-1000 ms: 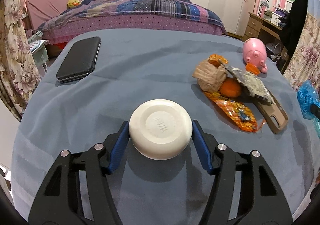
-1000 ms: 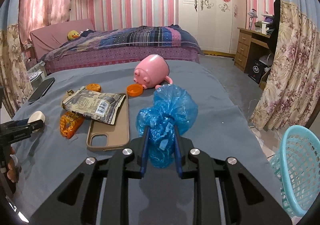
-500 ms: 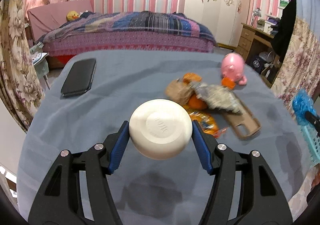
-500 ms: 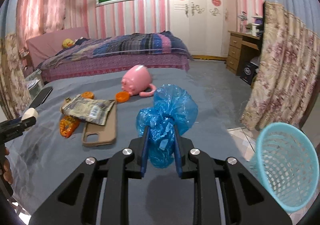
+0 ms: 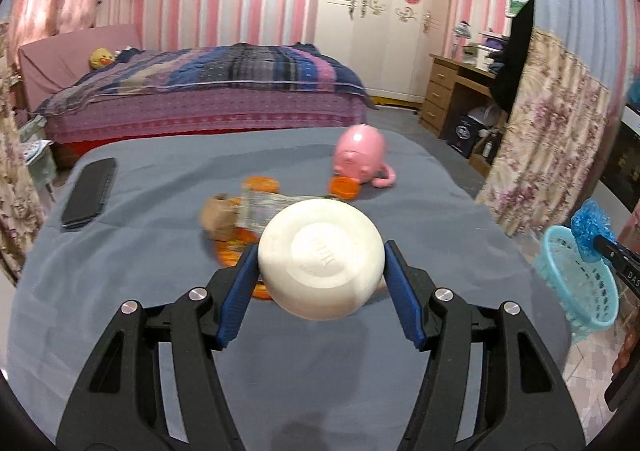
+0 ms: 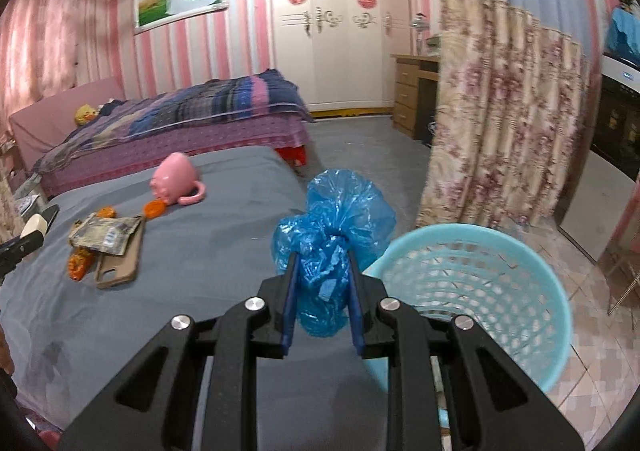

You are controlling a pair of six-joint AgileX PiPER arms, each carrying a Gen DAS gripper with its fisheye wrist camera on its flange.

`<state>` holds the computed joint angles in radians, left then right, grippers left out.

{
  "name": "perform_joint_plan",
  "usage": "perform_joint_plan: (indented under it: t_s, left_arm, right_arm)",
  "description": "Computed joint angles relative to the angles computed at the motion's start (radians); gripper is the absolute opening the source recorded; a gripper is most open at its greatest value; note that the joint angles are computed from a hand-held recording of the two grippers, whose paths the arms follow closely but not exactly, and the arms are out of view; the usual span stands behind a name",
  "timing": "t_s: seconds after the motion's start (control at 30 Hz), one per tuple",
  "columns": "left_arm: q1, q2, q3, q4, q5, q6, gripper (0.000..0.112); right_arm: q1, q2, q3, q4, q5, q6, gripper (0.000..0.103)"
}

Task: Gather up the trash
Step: 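Carry the blue bag and white lid over the light-blue basket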

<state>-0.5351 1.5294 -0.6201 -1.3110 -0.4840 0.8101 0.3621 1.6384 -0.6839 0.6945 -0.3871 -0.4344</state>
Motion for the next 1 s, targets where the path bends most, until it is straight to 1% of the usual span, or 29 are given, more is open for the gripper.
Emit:
perform_joint_plan:
  t_s: [0.2,0.23,0.3,0.53,0.7,0.77,1.0]
  left_arm:
    - [-0.121,0.088,-0.103,-0.077,-0.036,0.043,0.061]
    - [-0.135,0.098,-0.117,-0.085,-0.040,0.052,0.061]
    - [-0.169,0.129,-0.156,-0.111,-0.052,0.079,0.061]
    - [-0.236,0.199,-0.264,-0.178,-0.051,0.161,0.061]
    - [-0.270,0.250,-0.332,-0.214,-0.048,0.216,0.061]
    - [-0.278,0.269,-0.359,-0.222,-0.042,0.241,0.061]
    - [-0.304,0.381,-0.509,-0.249,0.012,0.312,0.061]
  right_arm:
    - [-0.116,-0.048,0.060,-0.140,0.011,0.104,0.022]
    - [-0.136,-0.048,0.065,-0.178,0.014,0.138,0.022]
    - [-0.154,-0.048,0.071,-0.204,0.013,0.162,0.022]
    - [-0.232,-0.044,0.102,-0.326,-0.002,0.265,0.022]
    - [-0.263,-0.040,0.117,-0.370,-0.016,0.302,0.022]
    - [-0.270,-0.046,0.128,-0.365,-0.025,0.298,0.022]
    - [-0.330,-0.052,0.150,-0.366,-0.035,0.290,0.022]
